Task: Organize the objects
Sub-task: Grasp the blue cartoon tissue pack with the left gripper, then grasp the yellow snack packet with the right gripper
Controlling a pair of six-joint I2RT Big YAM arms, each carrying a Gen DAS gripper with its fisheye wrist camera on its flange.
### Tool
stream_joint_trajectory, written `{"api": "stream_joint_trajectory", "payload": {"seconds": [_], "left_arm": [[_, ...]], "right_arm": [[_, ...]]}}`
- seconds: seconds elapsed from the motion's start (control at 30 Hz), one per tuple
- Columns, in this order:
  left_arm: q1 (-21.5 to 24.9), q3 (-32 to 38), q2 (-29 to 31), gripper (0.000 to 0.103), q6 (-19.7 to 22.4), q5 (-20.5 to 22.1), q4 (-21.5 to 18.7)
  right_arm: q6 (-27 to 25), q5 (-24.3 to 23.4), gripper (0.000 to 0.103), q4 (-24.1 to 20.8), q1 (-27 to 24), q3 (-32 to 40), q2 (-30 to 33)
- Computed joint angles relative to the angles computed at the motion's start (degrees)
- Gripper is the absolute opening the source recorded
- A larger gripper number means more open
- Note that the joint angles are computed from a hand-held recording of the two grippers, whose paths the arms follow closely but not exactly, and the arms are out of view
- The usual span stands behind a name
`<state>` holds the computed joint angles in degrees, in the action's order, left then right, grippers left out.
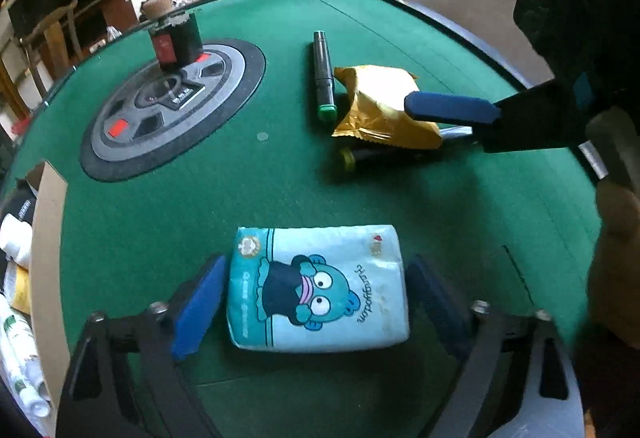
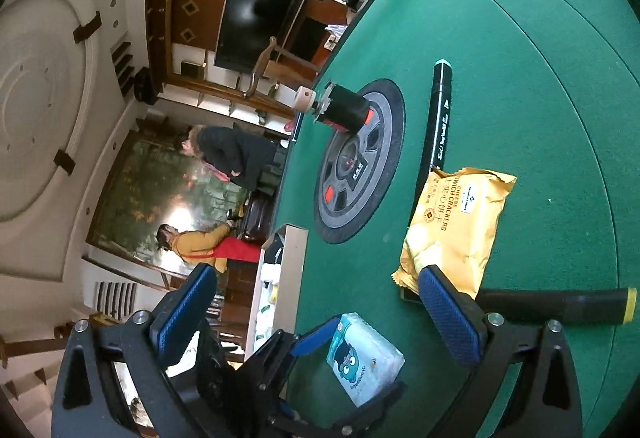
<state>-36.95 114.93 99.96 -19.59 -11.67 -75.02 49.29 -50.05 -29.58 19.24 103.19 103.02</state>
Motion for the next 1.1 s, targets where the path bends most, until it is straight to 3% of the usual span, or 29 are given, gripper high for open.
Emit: {"api": "stream_joint_trajectory", "payload": {"seconds": [0.23, 0.43, 0.53, 0.67, 0.8, 0.97, 1.07, 1.1], "left_arm": [[0.85, -4.99, -4.60, 0.071, -1.76, 0.44, 2.70], [1.03, -9.07, -10.42, 0.071, -5.00, -0.75, 4.31], [1.18, -11.01, -12.79, 0.071, -6.34, -0.96, 5.38], [1.33, -13.84, -15.59, 0.071, -6.89, -1.42, 6.73], [2.76, -16.64, -17.77, 0.071, -7.84, 0.21, 8.60], [3.55, -19.48, -20.14, 0.071, -8.70, 1.90, 10.54], [3.82, -20.64, -21.15, 0.071, -8.09, 1.91, 11.45], [3.87, -21.08, -21.60, 0.071, -7.92, 1.76, 11.60]], "right_arm": [[-0.68, 3.15, 0.103, -0.57, -0.54, -0.46, -0.94], [-2.81, 13.89, 0.103, -2.22, -1.34, -1.79, -3.62], [-6.97, 21.75, 0.103, -8.15, -0.70, 0.22, -3.72], [-13.83, 32.95, 0.102, -19.22, 1.43, 6.40, -1.62], [-17.00, 36.70, 0.100, -26.22, 3.14, 11.70, 0.67], [-21.70, 43.59, 0.081, -39.57, 6.13, 22.75, 6.71], [-22.58, 47.56, 0.068, -44.36, 7.14, 26.02, 9.15], [-22.21, 47.94, 0.067, -45.05, 7.31, 26.66, 9.60]]}}
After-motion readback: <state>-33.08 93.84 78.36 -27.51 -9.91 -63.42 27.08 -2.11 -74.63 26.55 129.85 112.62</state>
